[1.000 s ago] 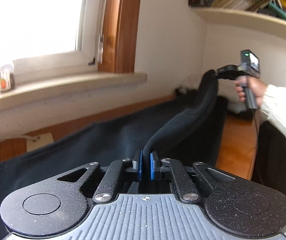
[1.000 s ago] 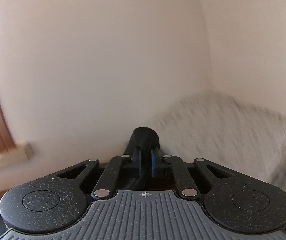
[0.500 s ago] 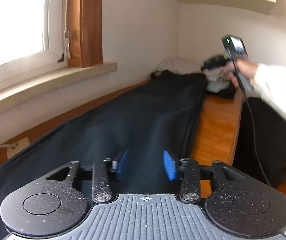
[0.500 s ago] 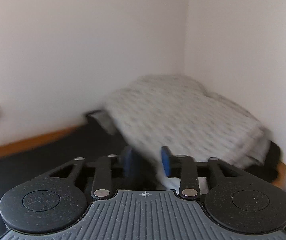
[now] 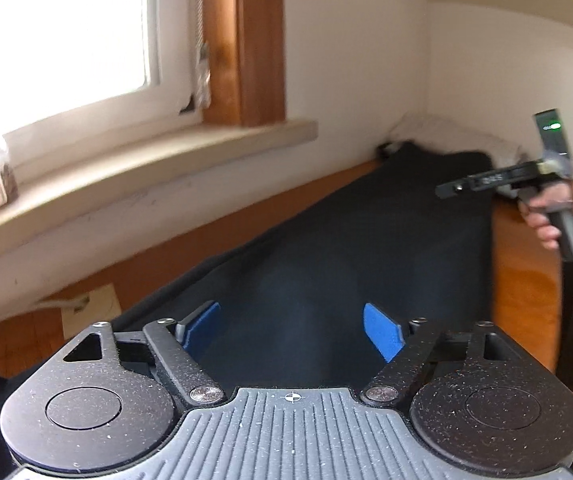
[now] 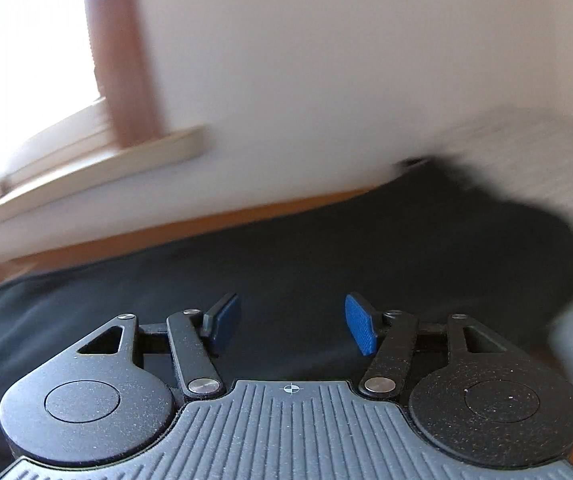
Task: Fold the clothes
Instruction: 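Lay the sweatpants along the bed and open both grippers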
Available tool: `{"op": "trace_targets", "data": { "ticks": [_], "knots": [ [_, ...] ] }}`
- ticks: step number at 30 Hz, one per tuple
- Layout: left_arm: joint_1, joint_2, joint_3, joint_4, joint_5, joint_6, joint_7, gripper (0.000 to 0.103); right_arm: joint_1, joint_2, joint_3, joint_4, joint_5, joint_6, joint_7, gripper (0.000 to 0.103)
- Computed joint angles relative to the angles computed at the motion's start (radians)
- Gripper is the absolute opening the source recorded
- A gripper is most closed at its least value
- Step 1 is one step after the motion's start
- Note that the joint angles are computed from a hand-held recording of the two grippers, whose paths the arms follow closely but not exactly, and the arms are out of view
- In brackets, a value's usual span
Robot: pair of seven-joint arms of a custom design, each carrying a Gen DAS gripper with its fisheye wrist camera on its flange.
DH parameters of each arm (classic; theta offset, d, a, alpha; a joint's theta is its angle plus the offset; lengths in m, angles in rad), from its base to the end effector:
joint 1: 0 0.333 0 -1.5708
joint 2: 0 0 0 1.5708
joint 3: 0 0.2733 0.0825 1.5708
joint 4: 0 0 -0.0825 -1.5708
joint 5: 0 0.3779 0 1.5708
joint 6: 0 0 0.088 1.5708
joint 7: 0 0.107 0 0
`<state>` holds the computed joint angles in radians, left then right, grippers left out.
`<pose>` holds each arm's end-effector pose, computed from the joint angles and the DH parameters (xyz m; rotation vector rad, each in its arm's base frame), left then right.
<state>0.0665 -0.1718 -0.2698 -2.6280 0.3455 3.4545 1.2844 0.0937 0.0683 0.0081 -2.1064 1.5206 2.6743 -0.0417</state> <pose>0.4526 -0.1342 0.3830 -1.3824 1.9194 -0.9951 0.5711 0.0278 0.3778 -1.8166 1.1524 -0.4072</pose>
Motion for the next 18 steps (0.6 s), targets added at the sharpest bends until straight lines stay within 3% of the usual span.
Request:
{"op": "trace_targets", "data": {
  "ticks": [4, 7, 9, 12, 16, 18],
  "knots": [
    [-0.072, 0.06, 0.143, 0.02, 0.193, 0.006, -0.132, 0.09, 0.014, -0.024, 0.008, -0.042, -0.039, -0.044, -0.026, 0.059],
    [-0.087, 0.083, 0.201, 0.028, 0.335, 0.016, -0.253, 0.093, 0.023, -0.054, 0.004, -0.077, -0.075, -0.053, -0.04, 0.059],
    [-0.088, 0.088, 0.232, 0.034, 0.452, 0.027, -0.353, 0.102, 0.028, -0.074, -0.002, -0.098, -0.095, -0.064, -0.039, 0.06],
    [-0.056, 0.079, 0.181, 0.02, 0.406, 0.009, -0.295, 0.103, 0.04, -0.081, -0.004, -0.117, -0.081, -0.044, -0.089, 0.064],
    [-0.007, 0.054, 0.078, -0.015, 0.225, -0.016, -0.136, 0.103, 0.061, -0.095, 0.0, -0.145, 0.004, -0.007, -0.219, 0.069],
    [-0.012, 0.048, 0.076, -0.025, 0.196, -0.016, -0.116, 0.103, 0.069, -0.094, 0.001, -0.149, 0.032, 0.0, -0.254, 0.07]
  ]
}}
